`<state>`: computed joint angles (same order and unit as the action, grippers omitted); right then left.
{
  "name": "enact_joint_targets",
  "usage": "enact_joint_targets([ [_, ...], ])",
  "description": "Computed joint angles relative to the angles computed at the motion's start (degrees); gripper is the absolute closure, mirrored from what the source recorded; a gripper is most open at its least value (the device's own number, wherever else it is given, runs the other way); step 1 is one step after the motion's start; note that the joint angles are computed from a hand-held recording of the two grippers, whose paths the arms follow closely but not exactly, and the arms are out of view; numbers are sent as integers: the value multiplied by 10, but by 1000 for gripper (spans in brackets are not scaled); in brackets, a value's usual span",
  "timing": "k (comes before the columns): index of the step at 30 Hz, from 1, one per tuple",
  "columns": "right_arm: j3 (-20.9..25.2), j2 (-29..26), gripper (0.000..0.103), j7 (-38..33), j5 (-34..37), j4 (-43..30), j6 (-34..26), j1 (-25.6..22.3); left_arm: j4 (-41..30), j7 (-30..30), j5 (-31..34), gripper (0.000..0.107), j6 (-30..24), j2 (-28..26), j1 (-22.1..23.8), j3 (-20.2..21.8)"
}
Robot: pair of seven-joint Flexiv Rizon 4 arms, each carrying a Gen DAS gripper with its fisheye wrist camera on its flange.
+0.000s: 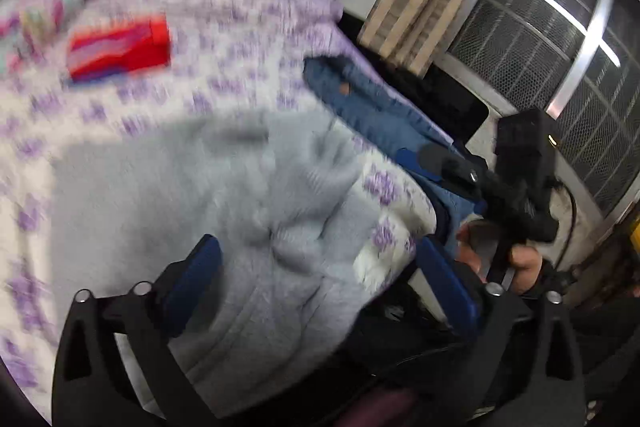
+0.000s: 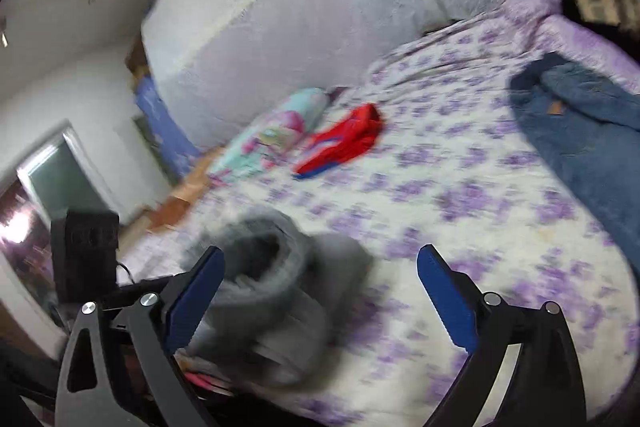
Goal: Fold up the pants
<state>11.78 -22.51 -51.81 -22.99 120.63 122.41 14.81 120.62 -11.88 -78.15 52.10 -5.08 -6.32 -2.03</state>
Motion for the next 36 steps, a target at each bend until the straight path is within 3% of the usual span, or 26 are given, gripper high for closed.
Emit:
enact_joint_targets([
  [3, 15, -2, 5, 0, -41, -34, 14, 3, 11, 1, 21, 9, -10, 18, -5, 3],
  [5, 9, -1, 5, -9, -81, -57, 2, 24, -19, -57, 82, 9, -55, -28, 9, 3],
  [6, 20, -1, 6, -16, -109, -72, -42, 23, -24, -70, 102, 9, -60, -43, 10, -2],
  [7, 40, 0, 7, -29, -126, -89, -123, 18, -23, -64, 108, 9, -51, -50, 10, -7],
  [9, 124, -26, 18, -4, -104, -132, -288, -38, -18, -32, 85, 9, -45, -59, 13, -16],
  [10, 151, -40, 24, 1, -94, -148, -349, -61, -17, -21, 70, 9, -60, -57, 20, -17],
  [11, 191, -65, 23, -16, -47, -161, -372, -92, -16, -16, 60, 9, -77, -54, 27, -15],
  [13, 216, -83, 17, -47, -1, -160, -364, -111, -18, -19, 58, 9, -110, -56, 41, -8],
  [15, 168, -71, 13, -8, -53, -139, -340, -82, -9, -21, 53, 9, -97, -48, 41, -4],
  [17, 149, -61, 12, -34, -7, -133, -343, -60, 4, -7, 36, 9, -78, -34, 39, -1],
  [18, 147, -62, 9, -21, -16, -126, -335, -63, 8, 4, 20, 9, -54, -32, 34, -2],
  [19, 163, -77, 7, -20, -17, -127, -327, -80, 10, 2, 15, 9, -38, -33, 33, 0],
  [22, 265, -131, 4, -103, 76, -151, -317, -145, 3, -24, 10, 10, -65, -57, 50, 4],
  [25, 282, -110, 4, -127, 63, -137, -277, -167, 27, 12, -5, 10, -33, -16, 41, 7],
  [27, 352, -119, 4, -164, 69, -124, -242, -225, 50, 62, -45, 9, -40, 28, 43, 22],
  [29, 422, -144, 4, -174, 45, -120, -247, -283, 63, 101, -95, 9, -10, 52, 42, 35],
  [33, 498, -232, 4, -205, 34, -156, -334, -314, 28, 26, -78, 9, -23, -16, 75, 47],
  [35, 539, -292, 3, -246, 62, -191, -372, -314, -5, -39, -31, 9, -93, -70, 103, 41],
  [36, 533, -300, 3, -233, 49, -201, -382, -304, -16, -52, -18, 9, -103, -88, 109, 32],
])
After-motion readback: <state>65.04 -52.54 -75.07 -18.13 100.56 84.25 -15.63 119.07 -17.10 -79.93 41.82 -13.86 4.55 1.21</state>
